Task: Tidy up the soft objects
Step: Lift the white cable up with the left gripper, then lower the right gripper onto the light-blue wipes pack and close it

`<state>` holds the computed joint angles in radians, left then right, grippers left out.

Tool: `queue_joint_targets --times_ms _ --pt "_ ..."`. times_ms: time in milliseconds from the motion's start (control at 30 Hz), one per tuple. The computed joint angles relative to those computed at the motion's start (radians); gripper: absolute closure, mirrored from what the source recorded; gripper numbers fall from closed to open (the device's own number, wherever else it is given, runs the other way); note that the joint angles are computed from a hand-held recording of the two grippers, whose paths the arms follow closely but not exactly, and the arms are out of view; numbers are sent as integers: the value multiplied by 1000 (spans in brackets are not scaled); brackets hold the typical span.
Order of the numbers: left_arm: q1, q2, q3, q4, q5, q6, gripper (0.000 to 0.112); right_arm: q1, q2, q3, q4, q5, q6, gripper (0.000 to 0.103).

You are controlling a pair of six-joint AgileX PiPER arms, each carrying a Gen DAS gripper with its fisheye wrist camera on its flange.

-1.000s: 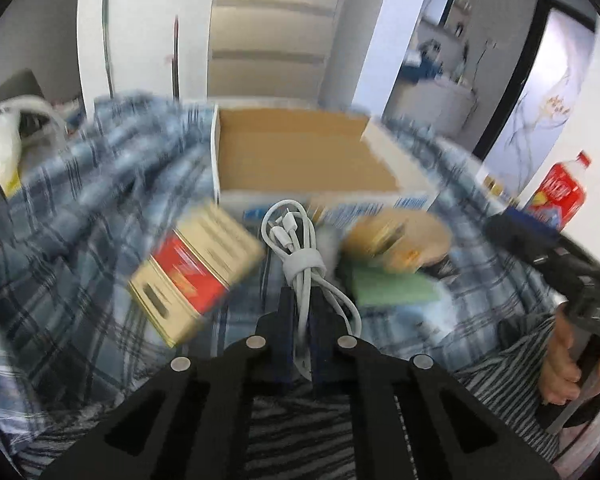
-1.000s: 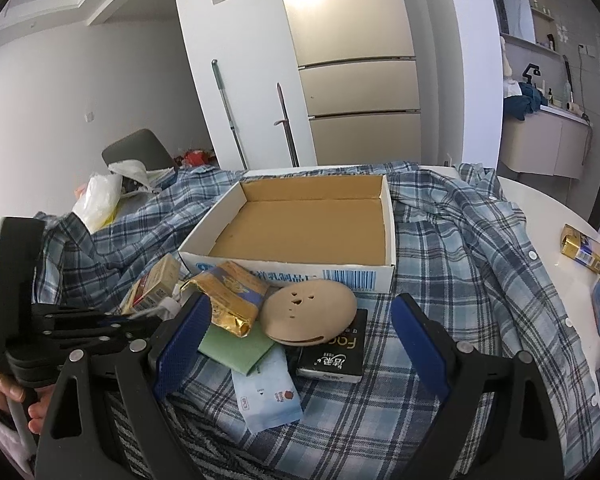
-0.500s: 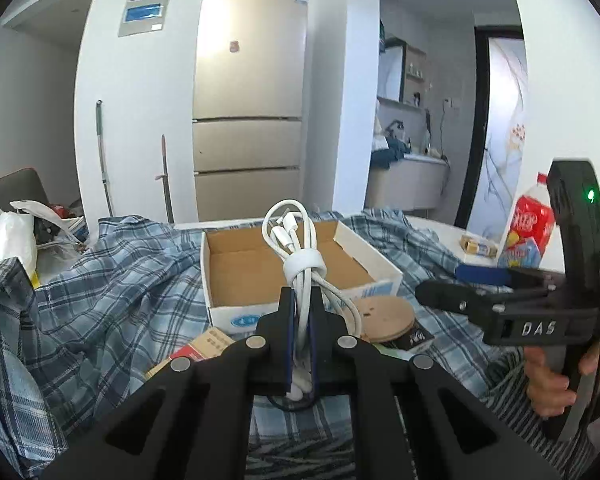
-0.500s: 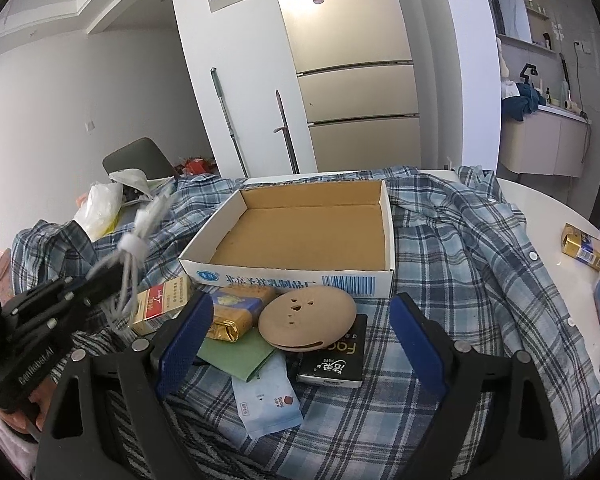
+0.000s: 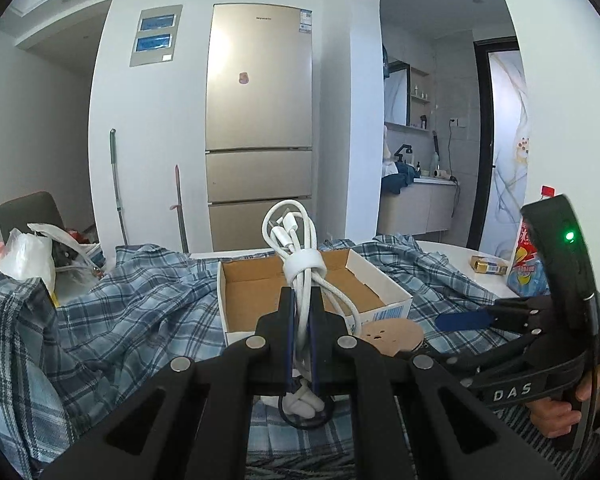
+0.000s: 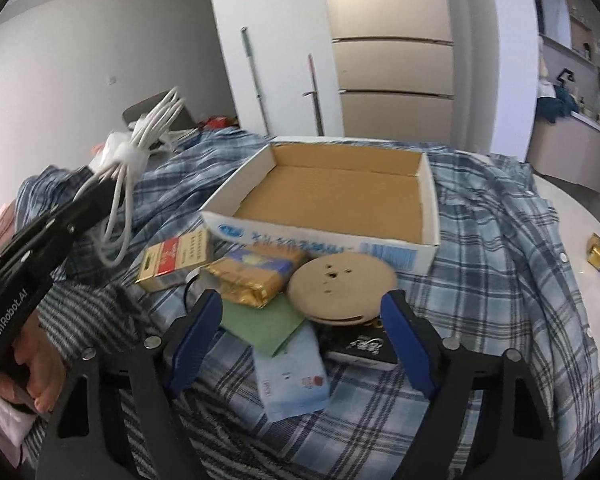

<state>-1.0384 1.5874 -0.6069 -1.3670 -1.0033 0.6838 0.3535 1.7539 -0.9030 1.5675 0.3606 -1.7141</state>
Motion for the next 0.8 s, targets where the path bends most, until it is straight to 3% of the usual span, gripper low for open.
queue_joint_targets --times_ms 167,333,467,533,667,800 --pt "-20 2 4 5 -28 -5 106 -4 43 -60 -312 76 283 34" --pt "-12 5 1 11 -12 0 106 28 59 -81 -499 94 424 39" --pt "-19 7 2 13 -21 3 106 68 63 -75 -580 47 470 47" --pt "-21 8 2 13 -24 2 106 67 70 -80 -594 44 486 59" --pt "-23 9 -1 7 -20 4 106 46 97 -117 -650 57 583 62" --pt "-21 9 -1 13 -15 5 106 36 90 -116 -615 51 563 62"
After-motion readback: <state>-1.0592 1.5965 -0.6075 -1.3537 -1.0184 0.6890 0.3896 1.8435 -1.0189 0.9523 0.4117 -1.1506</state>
